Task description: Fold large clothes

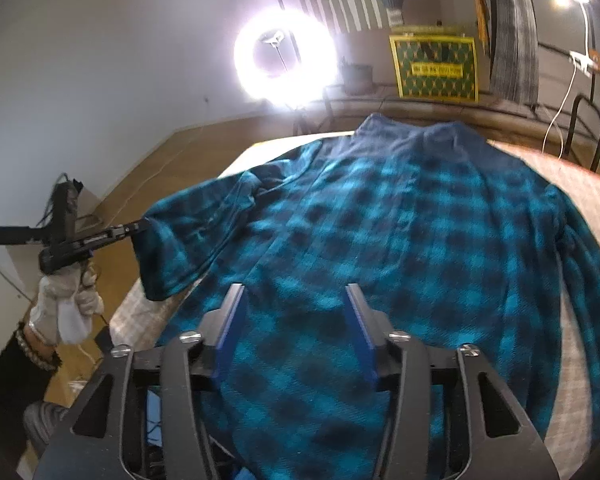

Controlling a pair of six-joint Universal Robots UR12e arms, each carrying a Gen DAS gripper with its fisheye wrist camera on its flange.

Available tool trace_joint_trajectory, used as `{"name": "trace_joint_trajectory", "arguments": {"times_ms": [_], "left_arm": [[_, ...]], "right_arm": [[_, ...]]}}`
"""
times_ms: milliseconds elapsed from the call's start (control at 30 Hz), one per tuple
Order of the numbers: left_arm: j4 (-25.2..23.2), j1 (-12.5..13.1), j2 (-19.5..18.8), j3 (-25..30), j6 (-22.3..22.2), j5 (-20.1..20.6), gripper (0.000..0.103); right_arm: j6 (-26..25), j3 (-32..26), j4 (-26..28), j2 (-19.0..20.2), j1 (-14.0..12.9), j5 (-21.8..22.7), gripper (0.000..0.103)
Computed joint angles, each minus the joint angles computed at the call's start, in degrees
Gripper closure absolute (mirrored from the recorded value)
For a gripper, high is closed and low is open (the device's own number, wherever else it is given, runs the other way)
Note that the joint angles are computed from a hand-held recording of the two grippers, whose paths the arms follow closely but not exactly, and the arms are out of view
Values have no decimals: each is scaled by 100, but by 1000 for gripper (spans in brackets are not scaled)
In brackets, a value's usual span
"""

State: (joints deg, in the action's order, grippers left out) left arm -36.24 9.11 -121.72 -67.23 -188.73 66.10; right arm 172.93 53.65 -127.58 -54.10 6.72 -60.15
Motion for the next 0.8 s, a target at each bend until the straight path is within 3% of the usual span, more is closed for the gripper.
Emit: {"name": "trace_joint_trajectory", "arguments": {"times_ms": [200,300,400,600,733,800], "left_arm": [[-470,-379,-47,325,784,-441,101],[-948,-627,-146,524,1326,-316,101],[-1197,-807,-240,613,1659,23,101],[-1572,-899,-360,673,1834,170,101],[-1579,-912,-292,544,1998,268,101],[-1615,-877,-210,454,2123,209,94]], "right_arm": [[267,-448,398,261,-62,365,62],[348,-682,464,409,-56,330,62],[249,-841,425,496,36,-141,62],[-247,-826,-15,496,250,-1289,62],[-299,-914,-63,550,302,-1469,62],[-347,-942,-91,572,324,-1516,62]]}}
